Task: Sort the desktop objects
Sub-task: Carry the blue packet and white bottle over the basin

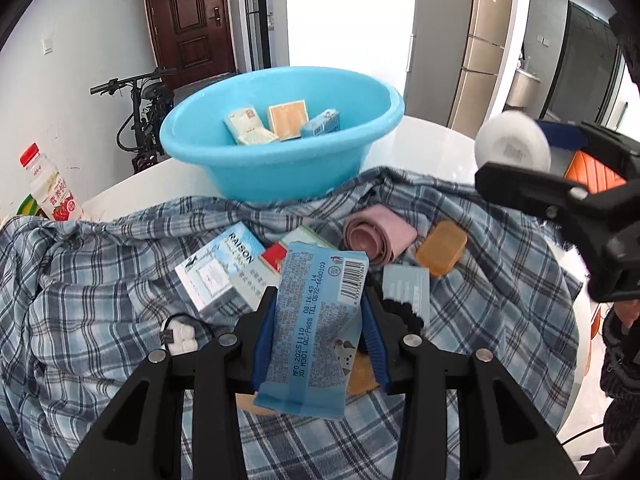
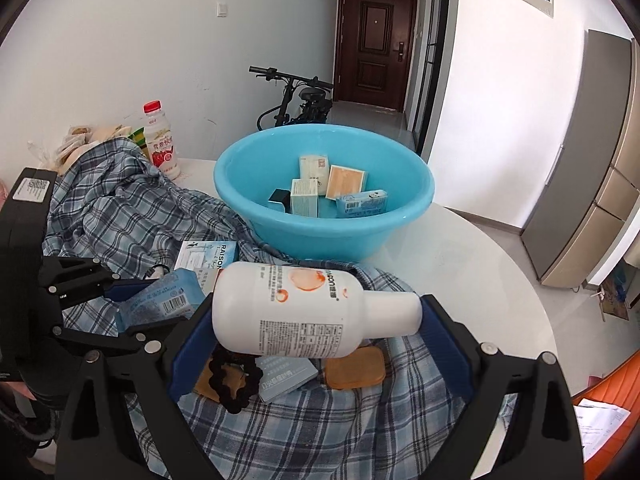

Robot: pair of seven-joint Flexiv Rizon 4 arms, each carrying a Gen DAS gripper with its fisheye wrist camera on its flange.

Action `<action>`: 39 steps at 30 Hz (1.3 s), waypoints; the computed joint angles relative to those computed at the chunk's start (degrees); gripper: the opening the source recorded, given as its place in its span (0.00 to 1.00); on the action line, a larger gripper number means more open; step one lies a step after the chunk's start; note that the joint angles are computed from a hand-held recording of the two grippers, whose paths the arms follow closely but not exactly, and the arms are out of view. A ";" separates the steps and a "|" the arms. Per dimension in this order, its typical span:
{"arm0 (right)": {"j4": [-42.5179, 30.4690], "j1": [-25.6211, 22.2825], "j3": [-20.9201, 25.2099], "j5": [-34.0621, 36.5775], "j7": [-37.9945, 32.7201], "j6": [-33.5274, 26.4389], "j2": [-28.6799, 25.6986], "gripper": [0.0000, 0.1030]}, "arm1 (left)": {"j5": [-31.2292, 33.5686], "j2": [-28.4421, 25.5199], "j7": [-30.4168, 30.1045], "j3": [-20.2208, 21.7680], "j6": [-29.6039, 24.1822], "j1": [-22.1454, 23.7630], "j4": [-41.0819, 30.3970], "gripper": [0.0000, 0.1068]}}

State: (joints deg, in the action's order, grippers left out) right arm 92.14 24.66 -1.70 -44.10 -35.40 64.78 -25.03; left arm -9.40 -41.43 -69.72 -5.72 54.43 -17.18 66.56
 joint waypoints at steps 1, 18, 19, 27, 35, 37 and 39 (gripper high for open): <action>-0.34 -0.13 0.08 0.30 -0.35 -0.31 -0.19 0.91 | -0.07 -0.33 -0.07 -0.05 -0.13 -0.04 -0.68 0.40; -7.63 -1.14 -2.31 2.10 -0.72 2.30 -3.69 0.91 | 0.85 -8.14 -2.23 1.45 -6.53 -0.79 -17.90 0.40; -9.02 -1.24 -2.15 2.60 -1.59 1.93 -4.33 0.91 | 0.91 -8.77 -2.36 1.52 -6.88 -0.85 -19.51 0.40; -16.85 -0.62 -2.88 4.89 -5.07 0.83 -7.09 0.91 | 1.07 -12.91 -2.97 2.09 -11.10 -0.97 -31.37 0.40; -21.12 -0.21 -2.56 6.53 -9.12 -0.77 -6.61 0.91 | 1.25 -14.89 -2.54 2.28 -13.81 -1.52 -39.13 0.40; -23.25 -0.24 -2.44 7.12 -9.89 -1.05 -7.27 0.91 | 1.23 -16.67 -3.33 2.72 -14.21 -1.75 -42.84 0.40; -24.38 0.44 -3.63 6.53 -8.77 -0.61 -7.77 0.91 | 1.99 -18.57 -4.62 3.92 -14.22 -2.10 -46.48 0.40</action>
